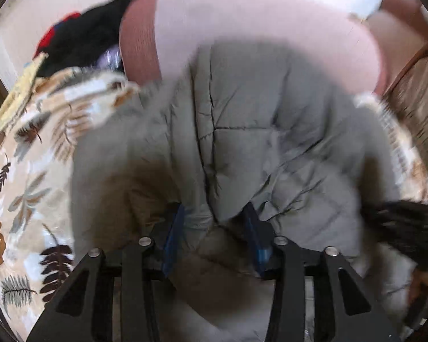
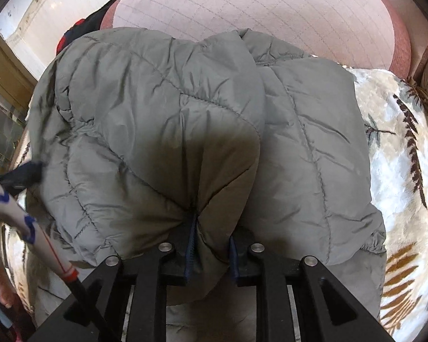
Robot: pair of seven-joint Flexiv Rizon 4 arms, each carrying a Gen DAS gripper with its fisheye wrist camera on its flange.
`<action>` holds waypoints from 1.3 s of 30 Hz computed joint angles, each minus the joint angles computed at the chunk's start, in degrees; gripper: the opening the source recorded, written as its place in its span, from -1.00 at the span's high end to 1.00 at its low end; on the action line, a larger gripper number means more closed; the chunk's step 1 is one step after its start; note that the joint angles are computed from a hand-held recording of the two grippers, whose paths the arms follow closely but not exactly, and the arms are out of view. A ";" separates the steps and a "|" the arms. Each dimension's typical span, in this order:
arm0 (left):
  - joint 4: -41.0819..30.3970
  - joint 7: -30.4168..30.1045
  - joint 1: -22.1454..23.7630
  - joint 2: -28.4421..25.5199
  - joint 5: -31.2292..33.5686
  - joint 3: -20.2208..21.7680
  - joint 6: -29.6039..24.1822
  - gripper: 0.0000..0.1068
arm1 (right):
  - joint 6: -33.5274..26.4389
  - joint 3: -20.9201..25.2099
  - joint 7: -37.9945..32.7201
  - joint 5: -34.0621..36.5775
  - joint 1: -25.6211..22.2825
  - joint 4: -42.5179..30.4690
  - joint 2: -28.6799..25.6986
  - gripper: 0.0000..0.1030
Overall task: Fold large clothes
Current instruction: 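Fold the held hood down onto the jacket body and open both tools, then move both tools along the jacket to the hem by the beaded pocket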
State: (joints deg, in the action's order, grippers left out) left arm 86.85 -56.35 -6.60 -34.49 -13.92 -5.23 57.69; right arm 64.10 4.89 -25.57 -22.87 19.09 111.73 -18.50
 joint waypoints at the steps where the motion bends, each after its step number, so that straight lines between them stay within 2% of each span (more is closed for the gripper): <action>1: -0.24 -0.25 -0.48 -0.82 0.88 0.55 0.61 0.13 | 0.42 -0.07 0.54 -0.47 0.32 0.88 0.30 0.63; 5: 0.68 -0.43 -2.01 -1.80 4.05 1.57 5.34 0.12 | -0.91 -0.84 0.70 -2.13 1.36 -1.26 -2.12 0.63; 9: 4.78 2.46 0.04 0.13 2.45 -0.91 9.54 0.12 | -2.55 -1.15 1.48 -3.96 2.23 -1.34 -1.67 0.56; 10: 6.32 3.48 0.80 1.26 1.75 -1.56 10.28 0.12 | -2.97 -1.00 1.38 -4.29 2.31 -1.22 -1.23 0.48; 12: 7.79 4.63 1.58 2.90 0.54 -2.05 10.19 0.05 | -3.50 -0.75 2.03 -4.83 2.50 -0.59 -0.07 0.19; 13: 9.48 5.74 2.32 4.29 -0.40 -2.70 10.72 -0.11 | -3.93 -0.59 2.87 -5.08 2.65 -0.07 0.90 -0.15; 14: 11.32 6.91 2.92 5.77 -1.22 -3.17 11.48 -0.39 | -4.61 -0.43 3.63 -5.55 2.80 0.44 1.83 -0.48; 15: 12.72 7.21 2.81 7.04 -1.35 -2.78 12.01 -0.57 | -5.59 -0.32 4.40 -6.39 3.04 0.82 2.65 -0.56; 16: 14.32 7.38 2.69 8.23 -1.48 -2.39 13.22 -0.75 | -6.55 -0.11 5.07 -7.37 3.25 1.31 3.55 -0.59; 19: 19.88 11.04 4.99 11.75 -5.35 -4.41 15.74 -0.75 | -8.30 1.31 6.22 -8.41 3.19 3.01 6.03 -0.61; 25: 24.65 12.81 5.42 15.19 -9.57 -3.15 14.25 -0.75 | -8.46 3.41 8.75 -8.62 2.43 7.15 8.98 -0.63; 30: 29.37 15.18 6.44 18.60 -14.85 -2.51 12.63 -0.75 | -7.91 4.29 9.94 -9.68 2.14 10.12 11.10 -0.75; 39: 37.65 21.80 6.57 23.82 -20.57 0.20 16.65 -0.75 | -9.52 7.17 15.76 -12.47 3.13 14.89 15.90 -0.82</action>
State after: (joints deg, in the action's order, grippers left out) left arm 124.50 -34.55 -0.04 -10.68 -34.50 -5.03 74.34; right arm 54.58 12.05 -9.81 -35.34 22.21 126.62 -2.61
